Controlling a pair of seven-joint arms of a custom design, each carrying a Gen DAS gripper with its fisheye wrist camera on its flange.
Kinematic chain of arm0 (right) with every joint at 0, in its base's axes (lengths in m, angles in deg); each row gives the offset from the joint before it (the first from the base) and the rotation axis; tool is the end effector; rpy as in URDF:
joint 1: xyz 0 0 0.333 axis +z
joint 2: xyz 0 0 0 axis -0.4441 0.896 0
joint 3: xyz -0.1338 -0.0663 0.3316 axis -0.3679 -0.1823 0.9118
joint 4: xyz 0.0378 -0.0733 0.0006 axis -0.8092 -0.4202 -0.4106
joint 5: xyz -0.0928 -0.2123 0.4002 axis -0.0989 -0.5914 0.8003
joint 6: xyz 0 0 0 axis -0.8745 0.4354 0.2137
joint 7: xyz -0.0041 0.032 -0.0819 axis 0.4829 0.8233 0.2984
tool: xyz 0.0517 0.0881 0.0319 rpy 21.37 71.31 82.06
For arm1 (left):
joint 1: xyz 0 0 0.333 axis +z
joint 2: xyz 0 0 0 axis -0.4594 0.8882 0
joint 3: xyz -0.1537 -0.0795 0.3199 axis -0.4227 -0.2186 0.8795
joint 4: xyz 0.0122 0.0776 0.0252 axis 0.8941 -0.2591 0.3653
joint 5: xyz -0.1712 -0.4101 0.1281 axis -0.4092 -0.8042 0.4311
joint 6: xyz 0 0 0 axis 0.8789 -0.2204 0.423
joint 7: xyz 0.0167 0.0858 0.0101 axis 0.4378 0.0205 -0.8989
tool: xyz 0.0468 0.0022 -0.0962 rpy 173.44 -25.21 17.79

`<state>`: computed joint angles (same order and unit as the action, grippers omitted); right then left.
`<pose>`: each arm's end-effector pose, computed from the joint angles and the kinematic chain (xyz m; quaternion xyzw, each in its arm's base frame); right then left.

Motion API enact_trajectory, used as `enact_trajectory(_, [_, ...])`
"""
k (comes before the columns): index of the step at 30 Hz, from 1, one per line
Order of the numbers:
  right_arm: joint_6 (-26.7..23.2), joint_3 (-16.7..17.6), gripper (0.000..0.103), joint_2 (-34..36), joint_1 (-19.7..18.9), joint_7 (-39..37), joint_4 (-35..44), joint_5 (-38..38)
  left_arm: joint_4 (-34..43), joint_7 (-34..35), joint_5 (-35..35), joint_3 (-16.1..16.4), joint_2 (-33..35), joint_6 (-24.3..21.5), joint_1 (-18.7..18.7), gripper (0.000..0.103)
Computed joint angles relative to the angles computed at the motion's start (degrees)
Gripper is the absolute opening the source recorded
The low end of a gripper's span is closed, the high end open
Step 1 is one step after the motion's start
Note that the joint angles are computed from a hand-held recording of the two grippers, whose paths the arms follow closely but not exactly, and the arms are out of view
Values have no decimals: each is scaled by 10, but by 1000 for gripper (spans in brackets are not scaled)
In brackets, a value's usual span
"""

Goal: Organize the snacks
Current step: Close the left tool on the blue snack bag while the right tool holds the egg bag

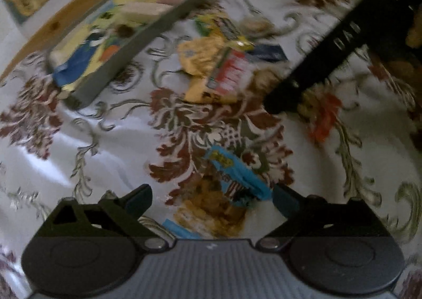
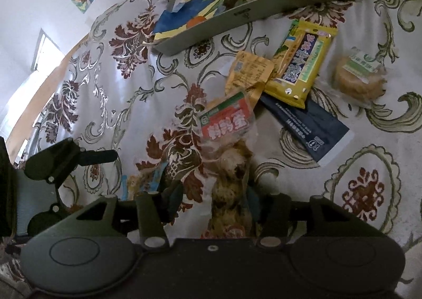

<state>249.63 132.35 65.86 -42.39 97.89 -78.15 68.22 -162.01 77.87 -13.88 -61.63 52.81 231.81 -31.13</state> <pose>0.7057 0.2729 0.2692 -0.6765 0.6310 0.0255 0.3790 0.6780 -0.1622 0.2807 -0.3087 0.9019 -0.1968 0.2293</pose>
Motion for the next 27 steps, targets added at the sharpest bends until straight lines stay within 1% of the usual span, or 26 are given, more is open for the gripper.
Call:
enact_trajectory(1, [0, 1, 58, 4, -1, 0, 2, 0, 7, 12, 0, -12, 3, -18, 15, 100])
enact_trajectory(3, [2, 3, 59, 9, -1, 0, 6, -1, 30, 28, -5, -22, 11, -64, 28, 100])
enact_trajectory(7, [4, 4, 62, 13, 0, -4, 8, -9, 67, 79, -18, -31, 24, -135, 46, 102])
enact_trajectory(9, [4, 6, 65, 15, -2, -7, 8, -13, 94, 82, -17, -16, 35, -183, 37, 102])
enact_trajectory(10, [3, 7, 66, 17, -2, -8, 9, -15, 112, 64, -7, 2, 41, -214, 22, 102])
enact_trajectory(11, [3, 8, 67, 18, -3, -10, 10, -17, 127, 63, -7, 5, 48, -237, 21, 102])
enact_trajectory(13, [3, 8, 68, 20, -1, -11, 13, -19, 147, 69, -8, 7, 58, -264, 21, 102])
enact_trajectory(16, [4, 4, 68, 21, 2, -14, 15, -23, 164, 66, -13, 11, 68, -287, 19, 102])
enact_trajectory(17, [5, 3, 68, 22, 4, -15, 16, -25, 167, 65, -18, 11, 70, -288, 20, 100])
enact_trajectory(19, [4, 0, 68, 22, 6, -16, 18, -28, 162, 60, -27, 10, 68, -280, 21, 94])
enact_trajectory(20, [4, 0, 68, 23, 6, -17, 18, -29, 160, 56, -27, 12, 67, -277, 19, 88])
enact_trajectory(21, [3, 0, 68, 24, 6, -18, 19, -29, 157, 48, -25, 15, 65, -275, 15, 80])
enact_trajectory(23, [2, 1, 68, 24, 5, -19, 20, -29, 155, 30, -25, 19, 60, -285, 11, 73])
enact_trajectory(27, [-1, -3, 67, 21, 9, -21, 21, -28, 148, -27, -15, 32, 49, -297, -4, 68])
